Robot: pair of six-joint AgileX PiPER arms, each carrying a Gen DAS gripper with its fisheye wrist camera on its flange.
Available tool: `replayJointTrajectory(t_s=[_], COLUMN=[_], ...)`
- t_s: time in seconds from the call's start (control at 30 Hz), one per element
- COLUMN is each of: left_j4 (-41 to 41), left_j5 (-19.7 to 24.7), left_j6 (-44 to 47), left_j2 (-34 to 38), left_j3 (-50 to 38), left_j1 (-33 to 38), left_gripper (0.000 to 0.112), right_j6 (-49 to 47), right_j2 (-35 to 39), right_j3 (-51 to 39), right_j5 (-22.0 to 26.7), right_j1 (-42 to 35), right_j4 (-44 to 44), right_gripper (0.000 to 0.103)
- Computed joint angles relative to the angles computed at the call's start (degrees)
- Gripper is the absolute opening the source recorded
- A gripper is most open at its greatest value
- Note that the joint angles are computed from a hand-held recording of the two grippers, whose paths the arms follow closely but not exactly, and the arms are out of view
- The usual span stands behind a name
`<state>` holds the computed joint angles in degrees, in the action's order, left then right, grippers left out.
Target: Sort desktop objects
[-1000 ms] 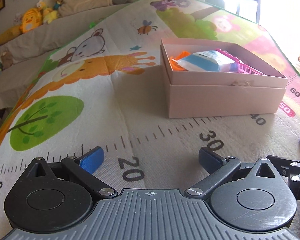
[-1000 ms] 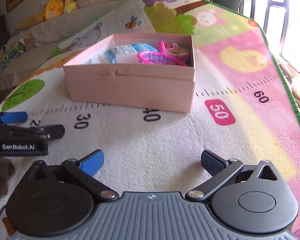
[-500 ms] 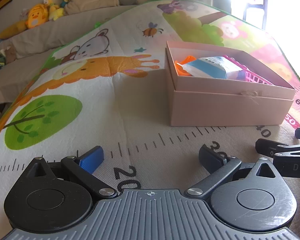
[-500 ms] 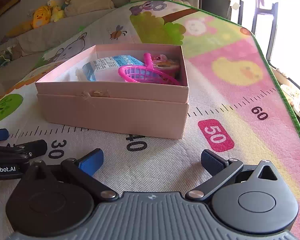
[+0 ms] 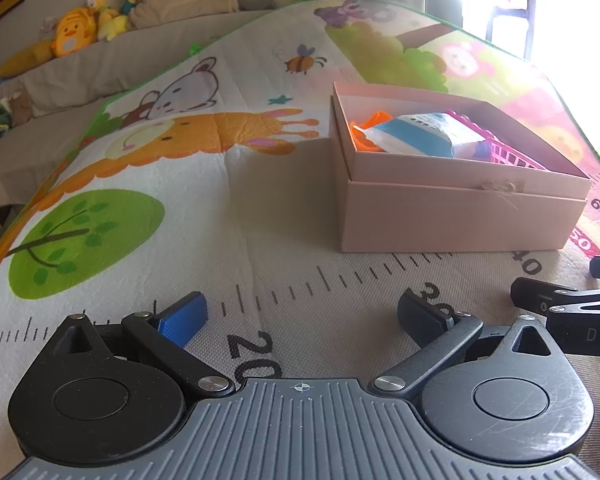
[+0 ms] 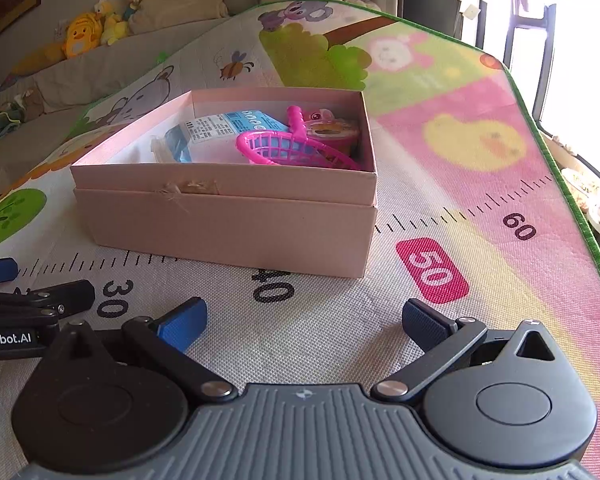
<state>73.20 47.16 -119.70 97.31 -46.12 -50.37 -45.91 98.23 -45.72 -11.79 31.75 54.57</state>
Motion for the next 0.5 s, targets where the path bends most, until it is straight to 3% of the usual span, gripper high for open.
replayJointTrajectory(t_s=[0.5], left_j4=[-0.1], left_j5=[0.0], left_j6=[0.0], left_j2=[0.0], left_j3=[-0.1], left_j1=[0.0], left_gripper=[0.103], right_j6=[0.1], right_j2=[0.0], right_j3=[0.0], right_j5=[0.0], right_j1=[0.0], right_j4=[-0.1], right_gripper=[0.103])
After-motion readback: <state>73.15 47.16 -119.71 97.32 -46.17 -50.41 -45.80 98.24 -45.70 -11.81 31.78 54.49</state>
